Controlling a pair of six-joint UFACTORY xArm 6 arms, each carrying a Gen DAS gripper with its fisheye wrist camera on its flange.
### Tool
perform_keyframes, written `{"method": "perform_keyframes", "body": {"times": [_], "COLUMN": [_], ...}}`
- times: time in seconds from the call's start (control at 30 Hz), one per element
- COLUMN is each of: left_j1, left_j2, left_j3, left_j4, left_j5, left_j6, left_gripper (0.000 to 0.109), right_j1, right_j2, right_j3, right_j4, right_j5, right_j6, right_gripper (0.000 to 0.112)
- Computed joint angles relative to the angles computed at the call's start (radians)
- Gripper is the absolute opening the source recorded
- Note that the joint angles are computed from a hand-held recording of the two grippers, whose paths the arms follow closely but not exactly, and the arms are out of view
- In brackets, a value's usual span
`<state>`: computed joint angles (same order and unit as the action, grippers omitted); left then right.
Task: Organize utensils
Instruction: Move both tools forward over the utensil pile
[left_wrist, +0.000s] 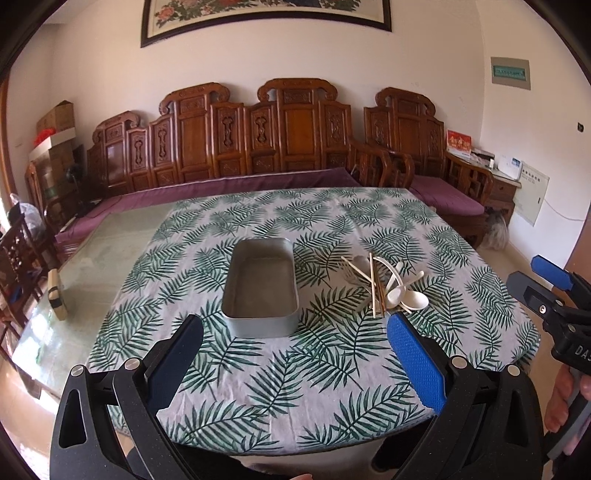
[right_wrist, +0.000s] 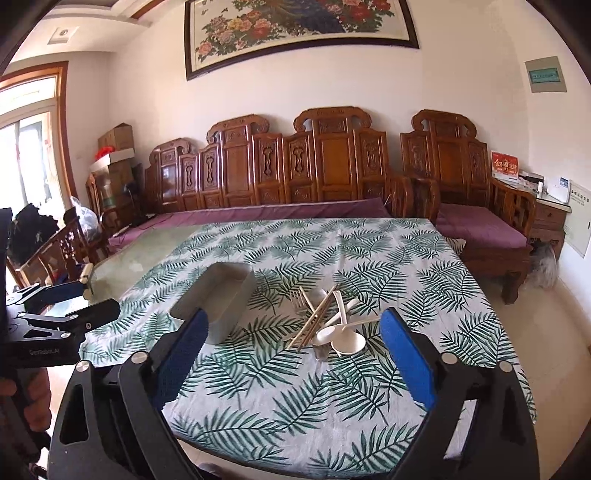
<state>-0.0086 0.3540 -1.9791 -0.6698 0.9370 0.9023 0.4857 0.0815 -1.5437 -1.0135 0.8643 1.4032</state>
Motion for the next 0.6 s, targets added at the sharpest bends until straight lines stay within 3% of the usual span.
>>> {"method": "perform_keyframes", "body": {"times": [0.13, 0.33, 0.6], "left_j1": [-0.018, -0.048, -0.087], "left_j2": [0.076, 0.209, 0.43], "left_j3": [-0.083, -0.245, -0.563], "left_j4": [0.017, 0.049, 0.088], "left_j5": [0.043, 0.099, 0.228], "left_j6": [-0.01, -0.035, -0.099], "left_gripper": [0.097, 0.097, 0.096], "right_j1": [-0.064, -0.161, -0.276], "right_j2": [0.008, 0.035, 0.115], "right_j3": [0.032, 0.062, 0.053], "right_j4": [0.059, 0.178, 0.317], "right_j5": [-0.088, -0.155, -0.246], "right_j6": [-0.061, -0.142, -0.254], "right_gripper": [0.072, 0.059, 0.056]}}
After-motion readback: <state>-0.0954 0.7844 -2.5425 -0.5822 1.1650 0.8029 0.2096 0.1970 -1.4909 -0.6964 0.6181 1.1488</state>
